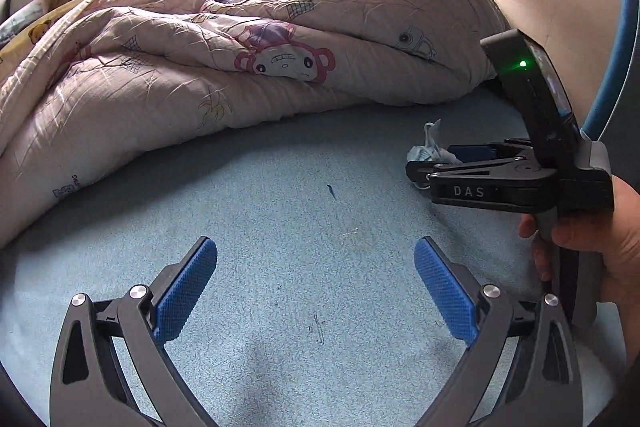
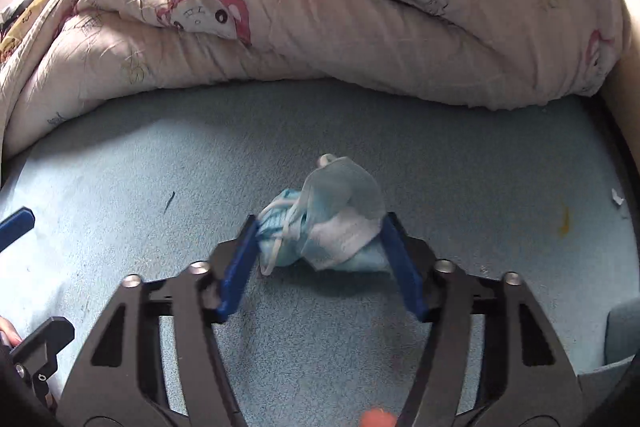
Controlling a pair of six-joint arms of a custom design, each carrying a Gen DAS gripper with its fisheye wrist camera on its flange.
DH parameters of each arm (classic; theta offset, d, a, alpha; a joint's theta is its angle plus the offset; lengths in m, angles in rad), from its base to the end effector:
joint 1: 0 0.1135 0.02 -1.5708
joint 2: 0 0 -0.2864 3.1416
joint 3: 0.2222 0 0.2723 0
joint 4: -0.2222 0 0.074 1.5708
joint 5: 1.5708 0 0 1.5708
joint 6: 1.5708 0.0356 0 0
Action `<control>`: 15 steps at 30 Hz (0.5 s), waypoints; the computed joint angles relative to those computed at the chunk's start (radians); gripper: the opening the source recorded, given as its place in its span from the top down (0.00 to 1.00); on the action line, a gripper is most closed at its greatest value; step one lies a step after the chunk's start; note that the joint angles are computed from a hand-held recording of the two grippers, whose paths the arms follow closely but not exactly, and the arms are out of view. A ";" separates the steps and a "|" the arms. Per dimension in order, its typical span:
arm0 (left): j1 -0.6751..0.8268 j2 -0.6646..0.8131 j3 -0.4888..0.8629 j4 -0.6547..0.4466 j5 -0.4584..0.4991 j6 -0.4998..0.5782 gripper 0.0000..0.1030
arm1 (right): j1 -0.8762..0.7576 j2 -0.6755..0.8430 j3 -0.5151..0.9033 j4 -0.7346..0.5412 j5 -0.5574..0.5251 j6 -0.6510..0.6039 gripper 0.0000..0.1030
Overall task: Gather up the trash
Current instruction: 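Grasp the blue face mask with the right tool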
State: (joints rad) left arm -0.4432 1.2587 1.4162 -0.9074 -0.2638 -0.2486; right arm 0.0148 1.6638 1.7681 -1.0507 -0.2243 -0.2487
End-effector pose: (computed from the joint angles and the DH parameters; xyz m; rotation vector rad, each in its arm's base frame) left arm 0.2427 -0.1049 0.4131 0.0907 2.2877 -0.0520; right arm 0.3679 0.0134 0.3978 -0.4170 2.4575 0.1848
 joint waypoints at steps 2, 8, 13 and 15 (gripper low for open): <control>-0.004 0.002 -0.005 -0.002 -0.015 0.005 0.06 | 0.006 -0.018 -0.016 0.011 0.011 -0.003 0.62; 0.018 -0.025 -0.021 -0.022 0.027 -0.035 0.06 | 0.003 -0.136 -0.118 0.040 -0.012 -0.032 0.65; -0.004 -0.102 -0.024 -0.081 0.081 -0.088 0.06 | -0.022 -0.301 -0.191 -0.008 -0.060 -0.062 0.65; -0.055 -0.146 -0.029 -0.121 0.039 -0.116 0.06 | -0.027 -0.389 -0.222 -0.049 -0.080 -0.070 0.65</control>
State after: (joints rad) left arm -0.4985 1.1127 1.3868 -1.0281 -0.2245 -0.3644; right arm -0.0124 1.2751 1.5460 -1.0994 -0.3048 -0.3185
